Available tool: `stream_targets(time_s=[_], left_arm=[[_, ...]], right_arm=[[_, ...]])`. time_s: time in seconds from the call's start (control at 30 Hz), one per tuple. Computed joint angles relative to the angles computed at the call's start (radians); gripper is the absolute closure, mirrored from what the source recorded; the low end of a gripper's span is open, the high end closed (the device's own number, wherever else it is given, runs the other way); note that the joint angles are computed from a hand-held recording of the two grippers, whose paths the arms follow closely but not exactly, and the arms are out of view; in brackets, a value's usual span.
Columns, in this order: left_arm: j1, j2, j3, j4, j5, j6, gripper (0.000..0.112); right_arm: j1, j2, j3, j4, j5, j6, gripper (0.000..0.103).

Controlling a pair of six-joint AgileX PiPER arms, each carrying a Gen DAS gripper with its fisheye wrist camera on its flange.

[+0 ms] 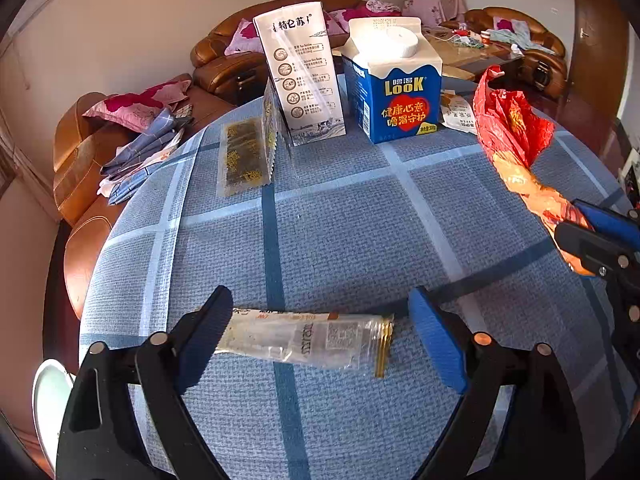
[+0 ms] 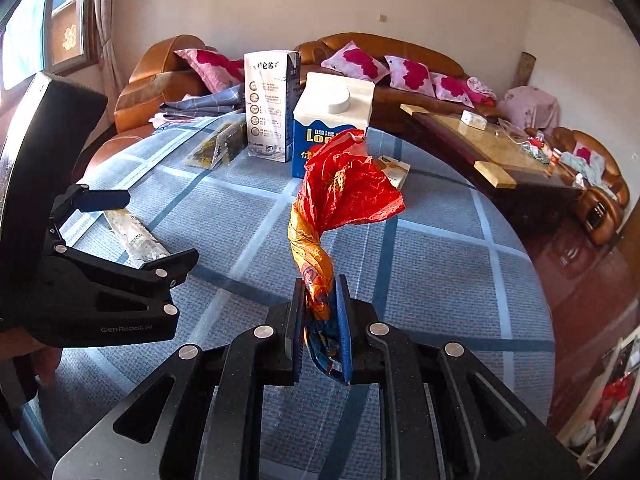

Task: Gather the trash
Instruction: 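Lower the open left tool around the clear plastic wrapper while the right tool holds the red wrapper, then close the left tool on the clear plastic wrapper and lift it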

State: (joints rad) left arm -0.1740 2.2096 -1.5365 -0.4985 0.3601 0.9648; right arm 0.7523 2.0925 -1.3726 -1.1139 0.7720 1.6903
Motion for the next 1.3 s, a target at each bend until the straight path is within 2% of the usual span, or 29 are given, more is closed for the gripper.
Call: stream_targets(time_s=[0.07,0.3,0.4,0.5,0.67,0.7,0.77,0.83,0.93,1.1,1.17,1.3], left_arm=[[0.019,-0.023,0.046,-0.02,-0.036,0.059,0.027],[0.131,-0.035,0.049,-0.073,0.039,0.119,0.027],[0.151,-0.032,0.056,-0.098,0.047,0.132,0.027],[0.175,-0.053,0.093,-0.211,0.055,0.246,0.028],[0.192,-0.049,0.084,-0.267,0.125,0.323,0.049],[0.198,-0.053,0.087,-0.294,0.149,0.356,0.061],[0.203,-0.067,0.101,-0.324,0.166,0.403,0.069],[0.215,-0.076,0.103,-0.348,0.214,0.438,0.092],[0.229,-0.102,0.127,-0.39,0.234,0.5,0.11],[0.252,-0.168,0.192,-0.463,0.261,0.641,0.112],[0.265,-0.208,0.253,-0.554,0.231,0.763,0.112],[0.313,-0.244,0.26,-0.624,0.307,0.819,0.112]], right_arm=[[-0.001,-0.003,0.006,-0.007,-0.004,0.01,0.088],[0.004,0.008,-0.012,-0.004,0.001,-0.012,0.088],[0.007,0.011,-0.018,-0.002,0.01,-0.021,0.088],[0.009,0.004,-0.007,-0.006,0.006,-0.006,0.088],[0.018,0.022,-0.04,0.013,0.011,-0.04,0.088],[0.021,0.025,-0.046,0.015,0.013,-0.044,0.088],[0.026,0.035,-0.062,0.023,0.028,-0.063,0.088],[0.027,0.035,-0.063,0.019,0.032,-0.059,0.088],[0.027,0.031,-0.057,0.016,0.031,-0.054,0.088],[0.029,0.031,-0.059,0.017,0.039,-0.063,0.088],[0.029,0.029,-0.055,0.014,0.036,-0.054,0.088],[0.033,0.032,-0.06,0.016,0.041,-0.051,0.088]])
